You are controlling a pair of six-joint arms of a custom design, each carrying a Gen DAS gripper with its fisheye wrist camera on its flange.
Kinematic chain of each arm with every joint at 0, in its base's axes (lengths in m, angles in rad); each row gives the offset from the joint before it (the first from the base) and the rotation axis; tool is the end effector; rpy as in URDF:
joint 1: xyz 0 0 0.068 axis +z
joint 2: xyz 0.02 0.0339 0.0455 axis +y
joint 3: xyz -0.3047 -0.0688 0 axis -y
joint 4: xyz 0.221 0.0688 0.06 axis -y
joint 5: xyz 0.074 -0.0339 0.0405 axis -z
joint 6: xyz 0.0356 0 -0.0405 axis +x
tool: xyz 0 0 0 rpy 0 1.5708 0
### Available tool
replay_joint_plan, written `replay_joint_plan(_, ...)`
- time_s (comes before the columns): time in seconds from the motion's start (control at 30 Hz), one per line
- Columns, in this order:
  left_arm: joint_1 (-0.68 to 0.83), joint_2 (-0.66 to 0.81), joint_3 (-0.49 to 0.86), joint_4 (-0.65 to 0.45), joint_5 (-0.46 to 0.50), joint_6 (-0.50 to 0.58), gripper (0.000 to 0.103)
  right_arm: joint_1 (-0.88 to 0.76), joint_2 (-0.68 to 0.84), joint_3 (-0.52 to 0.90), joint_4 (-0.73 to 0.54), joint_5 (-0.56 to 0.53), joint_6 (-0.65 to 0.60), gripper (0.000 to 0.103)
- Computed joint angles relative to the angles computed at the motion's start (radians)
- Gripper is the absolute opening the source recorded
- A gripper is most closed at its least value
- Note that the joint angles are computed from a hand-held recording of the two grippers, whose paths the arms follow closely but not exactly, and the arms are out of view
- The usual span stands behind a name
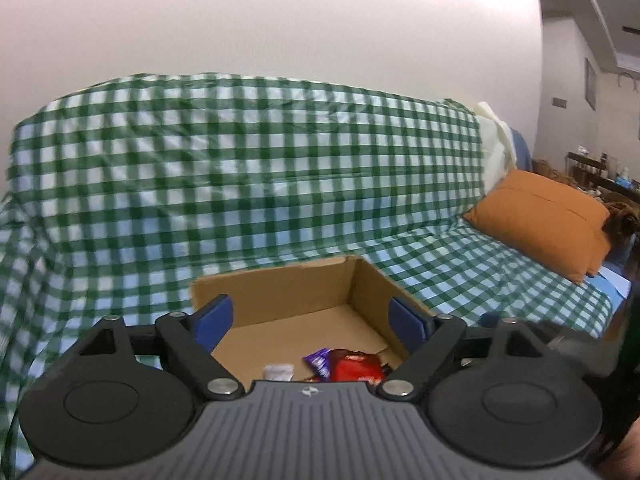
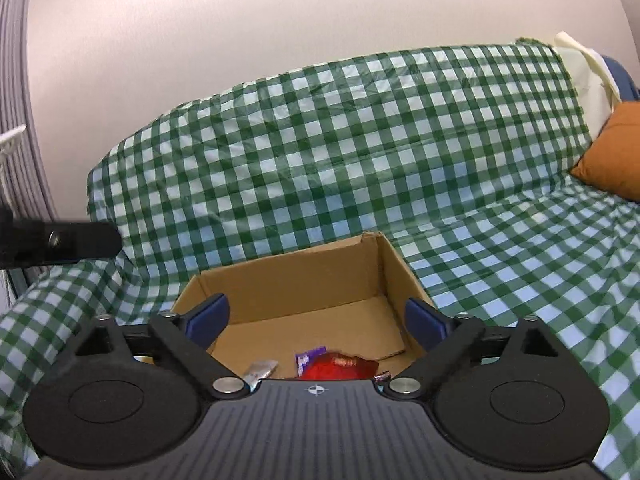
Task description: Organize snacks
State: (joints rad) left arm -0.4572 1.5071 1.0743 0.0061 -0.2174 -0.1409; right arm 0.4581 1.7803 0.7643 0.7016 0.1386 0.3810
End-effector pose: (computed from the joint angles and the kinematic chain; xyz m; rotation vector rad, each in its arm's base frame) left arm 0.2954 -0.1368 0.3343 0.1750 1.9831 -0.1696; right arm 0.3203 0.1524 0.2215 0.0225 1.9062 0.4426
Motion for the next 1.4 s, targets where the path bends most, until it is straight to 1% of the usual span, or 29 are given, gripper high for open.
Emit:
replay_joint_plan(0.03, 0.0, -0.017, -0.029, 0.005, -0.009, -0.015, 0.103, 0.008, -0.016, -0.004, -0.014, 0.008, -0.013, 0.1)
replay_joint_plan(0.07, -0.001, -0.031, -0.057, 0.014, -0.016, -0.026, 0.103, 0.017, -0.034, -0.013, -0.024, 0.02, -0.029, 0.103)
replay_joint_plan(0.13, 0.003, -0.05, -0.1, 0.007, -0.018, -0.039, 0.103, 0.038, -0.073, -0.025, -0.06, 0.05, -0.063, 0.103)
replay_joint_plan(0.2, 0.019, -0.056, -0.148, 0.007, 0.003, -0.054, 0.103, 0.056, -0.106, -0.027, -0.107, 0.085, -0.087, 0.103)
replay_joint_plan(0.27, 0.022, -0.045, -0.175, -0.007, -0.015, -0.084, 0.103, 0.069, -0.135, -0.033, -0.136, 0.116, -0.105, 0.103)
replay_joint_plan(0.33, 0.017, -0.018, -0.168, -0.036, -0.049, -0.131, 0.103, 0.081, -0.163, -0.035, -0.18, 0.147, -0.109, 0.103)
replay_joint_plan(0.4, 0.02, -0.008, -0.156, -0.067, -0.052, -0.181, 0.103, 0.086, -0.18, -0.012, -0.267, 0.172, -0.087, 0.103)
replay_joint_plan(0.47, 0.016, 0.005, -0.131, -0.11, -0.063, -0.223, 0.103, 0.087, -0.185, 0.032, -0.389, 0.188, -0.043, 0.103)
replay_joint_plan(0.53, 0.016, 0.006, -0.128, -0.133, -0.048, -0.241, 0.103, 0.084, -0.186, 0.069, -0.492, 0.193, -0.005, 0.103)
replay_joint_plan(0.6, 0.018, 0.02, -0.105, -0.166, -0.038, -0.256, 0.103, 0.08, -0.182, 0.095, -0.551, 0.193, 0.015, 0.103)
replay_joint_plan(0.67, 0.008, 0.031, -0.085, -0.202, -0.051, -0.276, 0.103, 0.075, -0.172, 0.102, -0.56, 0.186, 0.021, 0.103)
replay_joint_plan(0.77, 0.004, 0.046, -0.072, -0.203, -0.059, -0.291, 0.103, 0.086, -0.136, 0.151, -0.611, 0.196, 0.017, 0.103)
replay_joint_plan(0.87, 0.001, 0.057, -0.051, -0.232, -0.069, -0.297, 0.103, 0.111, -0.097, 0.202, -0.654, 0.202, 0.009, 0.103)
replay_joint_plan(1.07, 0.005, 0.072, -0.043, -0.241, -0.057, -0.296, 0.103, 0.132, -0.066, 0.242, -0.674, 0.203, -0.018, 0.103)
replay_joint_plan(1.4, 0.014, 0.073, -0.046, -0.251, -0.054, -0.291, 0.103, 0.13, -0.054, 0.254, -0.675, 0.185, -0.035, 0.103)
